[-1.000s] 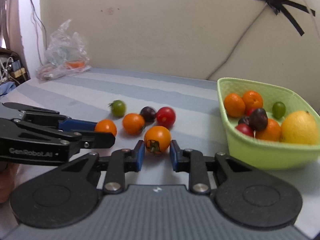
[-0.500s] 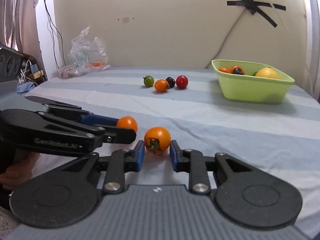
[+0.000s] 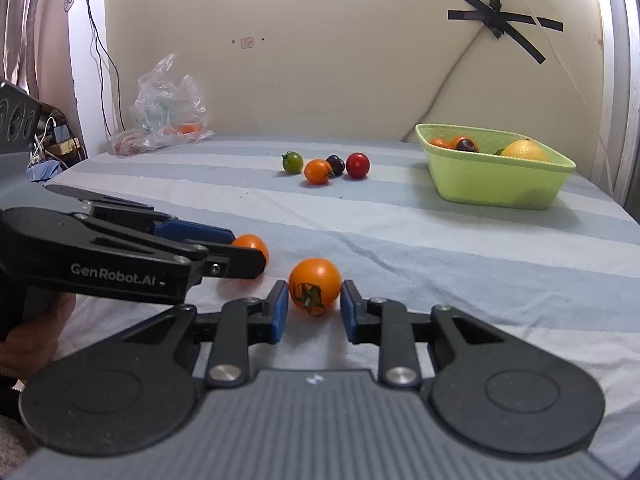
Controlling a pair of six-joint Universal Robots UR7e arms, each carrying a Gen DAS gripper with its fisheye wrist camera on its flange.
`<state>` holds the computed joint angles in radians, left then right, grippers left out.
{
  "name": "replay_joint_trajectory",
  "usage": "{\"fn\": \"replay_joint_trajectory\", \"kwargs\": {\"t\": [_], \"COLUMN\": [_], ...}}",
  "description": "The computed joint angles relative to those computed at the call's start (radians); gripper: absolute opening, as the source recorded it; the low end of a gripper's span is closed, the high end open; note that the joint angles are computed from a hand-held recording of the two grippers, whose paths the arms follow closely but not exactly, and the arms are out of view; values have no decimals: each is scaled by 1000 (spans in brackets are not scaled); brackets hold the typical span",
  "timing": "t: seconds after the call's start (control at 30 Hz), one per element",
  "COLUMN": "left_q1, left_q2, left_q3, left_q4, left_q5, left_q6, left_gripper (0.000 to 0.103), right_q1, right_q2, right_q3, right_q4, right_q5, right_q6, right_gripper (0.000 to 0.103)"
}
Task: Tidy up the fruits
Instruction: 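Carry both orange tomatoes into the green basket and open both tools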
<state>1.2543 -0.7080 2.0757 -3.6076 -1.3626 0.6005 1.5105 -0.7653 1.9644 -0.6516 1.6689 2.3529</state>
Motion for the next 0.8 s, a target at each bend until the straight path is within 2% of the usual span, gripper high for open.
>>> {"fn": "replay_joint_trajectory", "kwargs": {"t": [0.2,0.43,0.57,0.67,0.8], "left_q1": [6,-14,-35,-57,-68], "left_q2": [6,5,31,95,190], "left_q3": [-8,-72,-187,-317,-516], "left_q4": [19,73,147,201,361], "left_q5": [-6,-53,-100,-106,-103], "left_q6": [-4,-12,-15,-17,-84], "left_gripper": [35,34,34,34,34], "right_q1": [-8,-34,-43,-47,-52], "right_q2": [4,-26,-62,-82,-81], "right_q3": [-11,-11,-21,-44,-111], "right_q4": [22,28,-9,-45,-70], "right_q5": [-9,-75,-108,-116,-104], "right_q6": [6,16,25,22,19], "right_gripper": [31,30,30,30,30]}}
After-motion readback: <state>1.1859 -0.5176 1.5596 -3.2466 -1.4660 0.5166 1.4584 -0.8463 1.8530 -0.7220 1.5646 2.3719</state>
